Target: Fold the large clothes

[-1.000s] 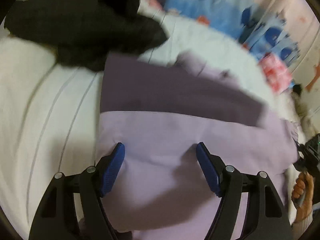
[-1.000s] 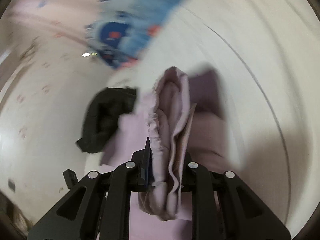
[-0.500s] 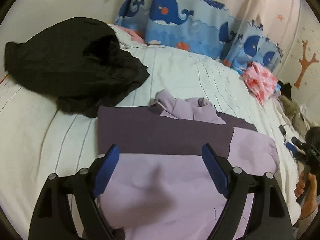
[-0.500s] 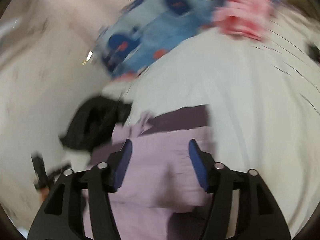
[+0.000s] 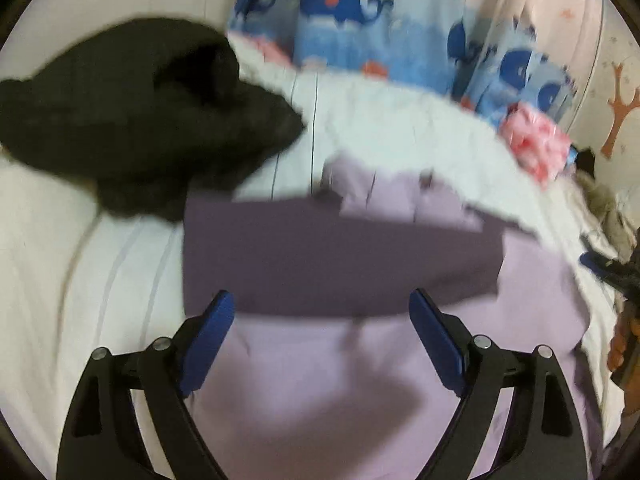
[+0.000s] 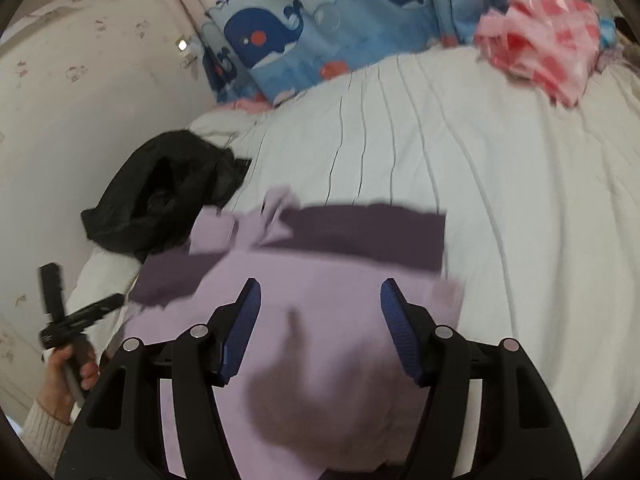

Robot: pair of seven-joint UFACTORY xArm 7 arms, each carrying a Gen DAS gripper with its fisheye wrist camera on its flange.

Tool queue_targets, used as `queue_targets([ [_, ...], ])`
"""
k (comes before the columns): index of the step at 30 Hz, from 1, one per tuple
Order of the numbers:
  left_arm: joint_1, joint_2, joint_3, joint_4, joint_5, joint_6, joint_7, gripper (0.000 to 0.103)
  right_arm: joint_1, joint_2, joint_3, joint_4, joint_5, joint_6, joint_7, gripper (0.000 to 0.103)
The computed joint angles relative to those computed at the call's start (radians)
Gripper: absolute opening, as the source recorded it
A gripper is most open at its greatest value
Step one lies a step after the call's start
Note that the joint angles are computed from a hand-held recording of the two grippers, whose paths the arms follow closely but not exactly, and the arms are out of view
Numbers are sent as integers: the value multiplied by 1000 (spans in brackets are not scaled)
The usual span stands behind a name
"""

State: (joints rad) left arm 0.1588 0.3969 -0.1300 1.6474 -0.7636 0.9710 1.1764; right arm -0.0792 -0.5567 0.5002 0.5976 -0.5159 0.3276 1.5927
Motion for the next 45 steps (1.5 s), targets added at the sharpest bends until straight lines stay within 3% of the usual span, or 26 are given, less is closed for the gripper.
queue_targets([
  [3,-27,75,3,90,15,-27,-106,88,17,167,-64,37,28,2,-70,62],
  [6,-100,207,37,164,193,-73,-243,91,-14,325,-74,67,-66,-47,-57,63],
  [8,-91,227,18,158,210,-106,-261,92,64,296,-147,71,-8,-7,-92,62],
  [10,-76,192,2,131,235,-107,-276,91,109,237,-173,62,18,42,-106,62],
  [12,-29,150,-24,113,219,-54,-246,91,142,90,-149,10,14,73,-76,62],
  [14,49,91,-48,79,134,17,-168,91,186,-28,-99,-16,35,167,-80,65],
  [16,88,29,-25,1,76,5,-104,93,256,-40,-92,-23,78,256,-90,71],
  [17,91,28,-19,-13,97,0,-109,93,263,-12,-85,-27,136,268,-138,74],
  [19,21,90,74,4,231,24,-172,94,338,68,-168,-92,248,166,-193,78],
  [21,76,151,45,77,249,123,-240,94,352,30,-203,-161,281,61,-146,84],
  [23,111,133,54,90,203,179,-276,93,357,-69,-174,-179,339,93,-115,84],
  [25,171,106,42,104,154,275,-232,93,417,-164,-139,-161,361,183,-138,84],
  [28,271,87,56,165,84,459,-144,94,530,-262,-94,-166,440,239,-123,84],
  [29,321,104,61,217,66,556,-122,94,575,-297,-64,-172,474,260,-95,86],
  [32,422,168,91,344,36,742,-92,96,683,-346,26,-192,566,268,27,88],
  [34,479,214,103,412,52,837,-87,96,736,-338,92,-203,612,220,129,88],
  [37,551,287,122,493,125,957,-71,96,787,-303,133,-216,634,148,234,88],
  [39,575,298,122,490,169,1021,-47,96,807,-264,171,-219,637,64,301,88],
  [43,626,342,128,490,241,1196,10,96,805,-199,220,-257,617,-149,403,89],
  [45,630,350,135,471,262,1242,18,96,758,-157,261,-240,570,-190,424,94],
])
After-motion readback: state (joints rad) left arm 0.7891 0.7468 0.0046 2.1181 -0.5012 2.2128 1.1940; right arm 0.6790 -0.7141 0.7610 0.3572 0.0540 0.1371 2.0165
